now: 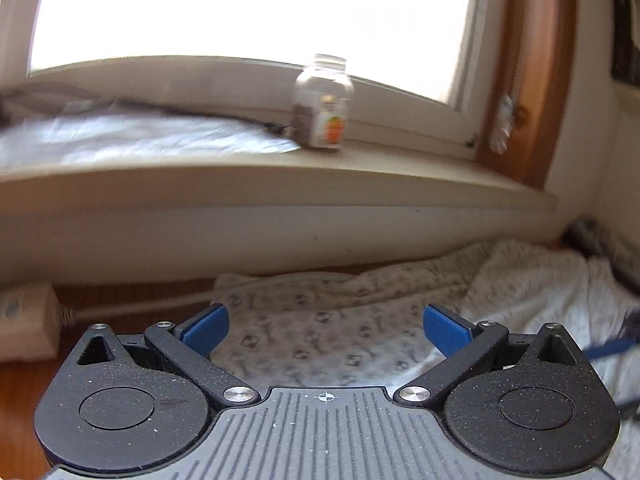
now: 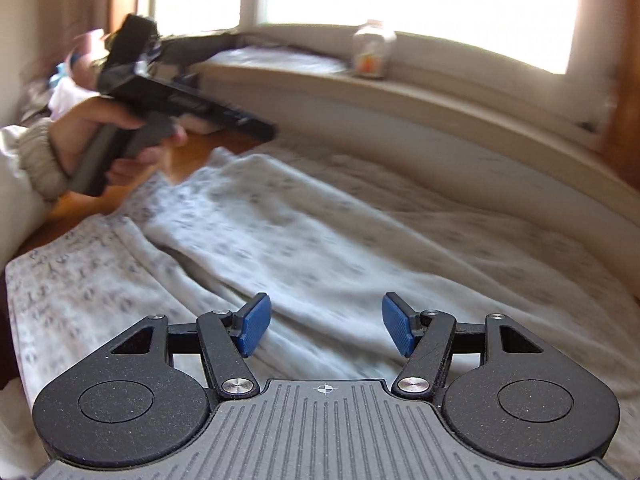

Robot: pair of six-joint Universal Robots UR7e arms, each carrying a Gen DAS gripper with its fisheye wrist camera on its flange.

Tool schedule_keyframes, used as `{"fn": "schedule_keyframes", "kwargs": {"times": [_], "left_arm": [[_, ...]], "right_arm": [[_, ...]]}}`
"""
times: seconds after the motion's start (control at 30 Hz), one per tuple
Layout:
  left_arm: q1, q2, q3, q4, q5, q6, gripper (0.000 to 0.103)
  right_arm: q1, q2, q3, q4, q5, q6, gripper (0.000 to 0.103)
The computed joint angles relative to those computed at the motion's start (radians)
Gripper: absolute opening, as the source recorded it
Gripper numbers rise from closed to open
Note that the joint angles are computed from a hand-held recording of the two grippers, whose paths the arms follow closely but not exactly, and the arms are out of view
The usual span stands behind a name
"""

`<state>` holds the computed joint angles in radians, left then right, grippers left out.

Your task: Fold clothes

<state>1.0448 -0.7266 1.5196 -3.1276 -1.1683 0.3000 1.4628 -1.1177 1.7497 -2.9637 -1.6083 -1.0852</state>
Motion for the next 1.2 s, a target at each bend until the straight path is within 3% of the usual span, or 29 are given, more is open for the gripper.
{"fn": "schedule_keyframes", "kwargs": {"times": [0.07, 0.2, 0.3, 0.33, 0.4, 0.6, 0.67, 0.87, 0.93, 0.97, 1.0, 1.03, 1.07, 1.2], "left_arm": [[0.022, -0.013, -0.004, 0.027, -0.03, -0.07, 0.103], [0.018, -0.019, 0.018, -0.071, 0.027, -0.045, 0.103], [0.026, -0.02, 0.013, -0.078, 0.026, -0.072, 0.103], [0.028, -0.018, 0.008, -0.072, 0.028, -0.079, 0.103], [0.028, -0.014, 0.004, -0.066, 0.04, -0.079, 0.103], [0.024, -0.011, 0.007, -0.06, 0.054, -0.06, 0.103], [0.024, -0.01, 0.007, -0.058, 0.053, -0.059, 0.103], [0.02, -0.008, 0.006, -0.053, 0.059, -0.048, 0.103], [0.018, -0.007, 0.007, -0.055, 0.063, -0.042, 0.103], [0.017, -0.006, 0.007, -0.056, 0.065, -0.039, 0.103], [0.016, -0.006, 0.008, -0.059, 0.065, -0.035, 0.103], [0.014, -0.006, 0.011, -0.068, 0.062, -0.028, 0.103], [0.011, -0.006, 0.014, -0.078, 0.058, -0.02, 0.103], [-0.009, 0.0, 0.003, -0.037, 0.063, -0.041, 0.103]], "right_arm": [[0.016, 0.019, -0.016, 0.041, 0.002, -0.002, 0.062], [0.046, 0.053, -0.038, 0.089, -0.011, -0.001, 0.055], [0.061, 0.071, -0.056, 0.106, -0.016, 0.011, 0.037], [0.06, 0.075, -0.066, 0.122, -0.006, 0.019, 0.022], [0.058, 0.078, -0.079, 0.121, 0.012, 0.03, 0.004], [0.035, 0.053, -0.123, 0.044, 0.046, 0.101, 0.003], [0.024, 0.037, -0.138, -0.011, 0.025, 0.091, 0.003], [-0.031, 0.005, -0.251, -0.18, -0.149, 0.096, 0.003], [-0.042, 0.017, -0.301, -0.332, -0.235, 0.079, 0.004], [-0.046, 0.038, -0.336, -0.436, -0.28, 0.079, 0.006], [-0.049, 0.058, -0.387, -0.504, -0.328, 0.08, 0.016], [-0.052, 0.068, -0.424, -0.53, -0.376, 0.075, 0.034], [-0.061, 0.054, -0.428, -0.515, -0.381, 0.083, 0.04], [-0.117, -0.05, -0.331, -0.362, -0.279, 0.204, 0.049]]}}
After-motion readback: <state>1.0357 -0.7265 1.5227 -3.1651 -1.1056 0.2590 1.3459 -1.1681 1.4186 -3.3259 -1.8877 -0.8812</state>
